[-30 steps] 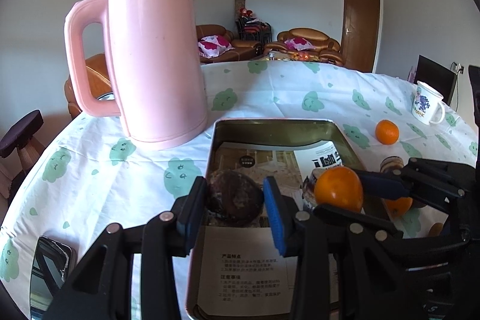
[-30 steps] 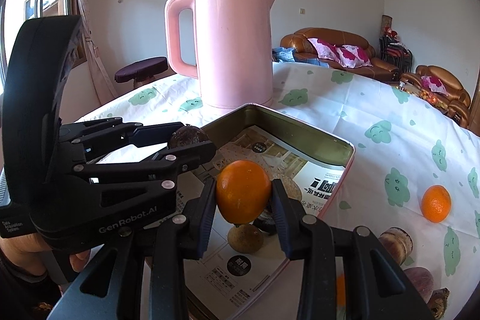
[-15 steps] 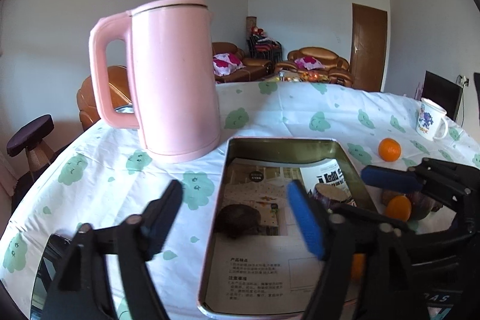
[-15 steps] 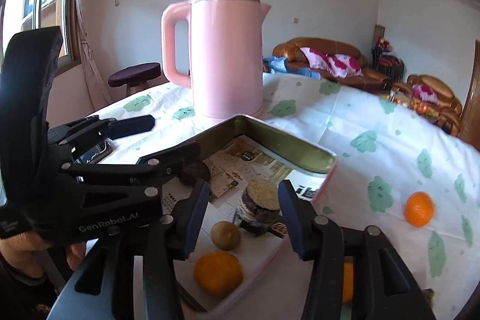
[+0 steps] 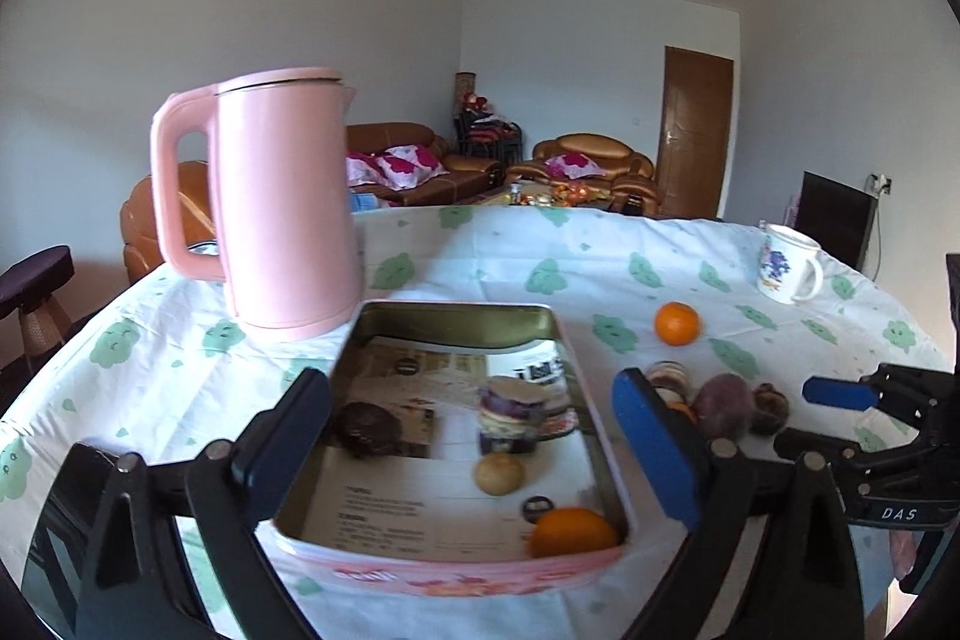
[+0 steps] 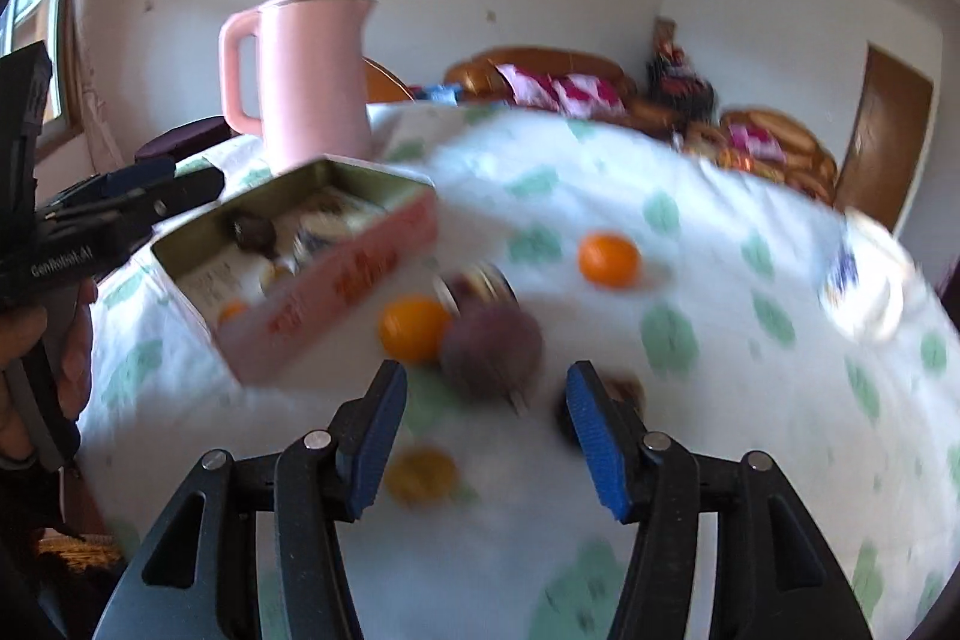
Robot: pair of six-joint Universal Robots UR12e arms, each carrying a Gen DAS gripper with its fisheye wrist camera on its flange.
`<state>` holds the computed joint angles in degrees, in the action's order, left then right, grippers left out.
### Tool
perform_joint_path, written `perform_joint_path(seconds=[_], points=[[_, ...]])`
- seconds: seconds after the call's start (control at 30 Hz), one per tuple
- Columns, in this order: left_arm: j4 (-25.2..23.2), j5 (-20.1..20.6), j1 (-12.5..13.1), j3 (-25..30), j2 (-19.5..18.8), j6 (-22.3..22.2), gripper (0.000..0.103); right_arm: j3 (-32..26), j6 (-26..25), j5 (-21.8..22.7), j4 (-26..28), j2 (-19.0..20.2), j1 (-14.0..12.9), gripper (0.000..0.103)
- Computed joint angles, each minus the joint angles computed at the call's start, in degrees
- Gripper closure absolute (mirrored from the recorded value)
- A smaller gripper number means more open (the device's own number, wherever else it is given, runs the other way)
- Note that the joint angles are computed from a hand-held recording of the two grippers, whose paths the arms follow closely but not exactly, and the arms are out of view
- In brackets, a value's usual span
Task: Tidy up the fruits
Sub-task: 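Move the left tool back to the fruits while the right tool grasps the small yellow-brown fruit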
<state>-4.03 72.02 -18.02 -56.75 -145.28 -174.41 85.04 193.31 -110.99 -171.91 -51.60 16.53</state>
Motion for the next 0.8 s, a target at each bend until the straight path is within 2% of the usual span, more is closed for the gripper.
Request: perform_joint_path(seconds=[0.07,0.2,0.47,0.53,0.6,0.67,0.8], points=[[-0.37,-0.5,-0.37,-0.51,0.33,1.17,0.006,1.28,0.97,-0.26,0.13,-0.52,0.01,0.046],[-1.51,-0.49,-1.09,-0.82,0.52,2.93,0.006,2.61,2.77,3.93,-0.64,-0.84,-0.42,0.046],[-3.03,-0.59,-1.48,-0.99,0.65,3.83,0.006,1.53,1.17,7.66,0.16,0.15,-0.3,0.046],[-3.41,-0.67,-1.65,-0.92,0.63,4.31,0.006,1.32,1.19,8.95,0.71,0.24,-0.5,0.049],[-3.61,-0.98,-1.76,-0.94,0.66,4.77,0.006,0.67,1.61,9.43,2.85,0.43,-0.65,0.062],[-3.75,-1.07,-1.91,-0.9,0.67,5.21,0.006,0.17,2.01,9.89,4.59,0.6,-0.75,0.064],[-4.55,-1.44,-2.15,-0.52,0.65,5.96,0.006,0.24,2.33,9.49,3.79,0.63,-0.69,0.071]])
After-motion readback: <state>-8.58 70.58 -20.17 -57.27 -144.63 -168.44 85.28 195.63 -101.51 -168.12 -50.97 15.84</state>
